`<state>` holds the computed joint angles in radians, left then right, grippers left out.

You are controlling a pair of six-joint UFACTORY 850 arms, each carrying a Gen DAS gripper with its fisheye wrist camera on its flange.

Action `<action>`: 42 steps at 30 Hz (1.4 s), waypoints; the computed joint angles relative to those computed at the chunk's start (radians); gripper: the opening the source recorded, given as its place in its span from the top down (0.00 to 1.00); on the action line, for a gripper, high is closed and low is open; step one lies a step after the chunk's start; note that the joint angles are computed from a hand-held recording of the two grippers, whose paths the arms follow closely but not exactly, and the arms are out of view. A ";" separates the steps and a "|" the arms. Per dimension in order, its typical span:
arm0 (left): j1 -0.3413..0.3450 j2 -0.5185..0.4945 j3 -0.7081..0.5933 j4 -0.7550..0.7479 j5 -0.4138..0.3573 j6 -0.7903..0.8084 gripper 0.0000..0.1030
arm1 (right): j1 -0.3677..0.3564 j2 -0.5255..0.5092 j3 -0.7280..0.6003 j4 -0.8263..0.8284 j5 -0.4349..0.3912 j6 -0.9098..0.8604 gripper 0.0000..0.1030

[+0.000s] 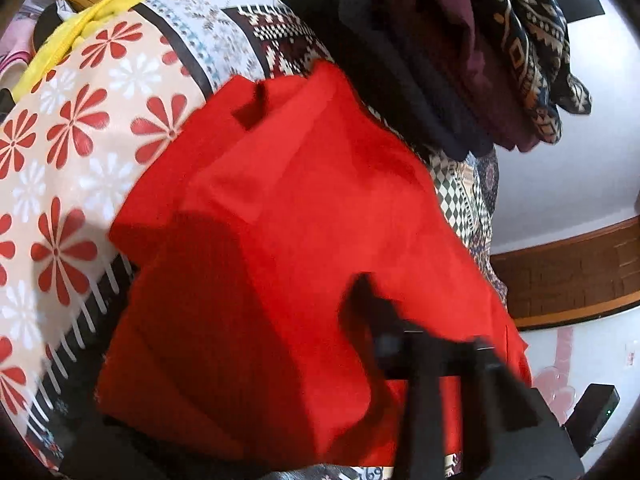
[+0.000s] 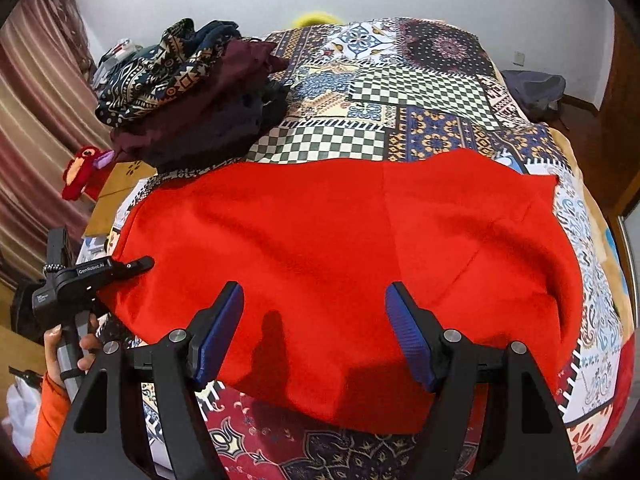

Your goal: Fold large clothes

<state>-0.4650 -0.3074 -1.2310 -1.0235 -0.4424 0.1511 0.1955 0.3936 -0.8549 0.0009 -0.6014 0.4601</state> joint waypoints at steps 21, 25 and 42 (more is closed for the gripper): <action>-0.063 0.268 0.009 0.489 0.234 -0.186 0.95 | 0.111 -0.264 -0.126 0.327 -0.008 -0.407 0.29; -0.120 0.227 -0.058 0.719 0.227 -0.372 0.95 | 0.033 -0.195 -0.096 0.475 -0.029 -0.525 0.30; -0.369 -0.382 -0.753 0.623 -0.310 -0.137 0.88 | -0.335 0.165 0.077 0.164 -0.059 -0.191 0.29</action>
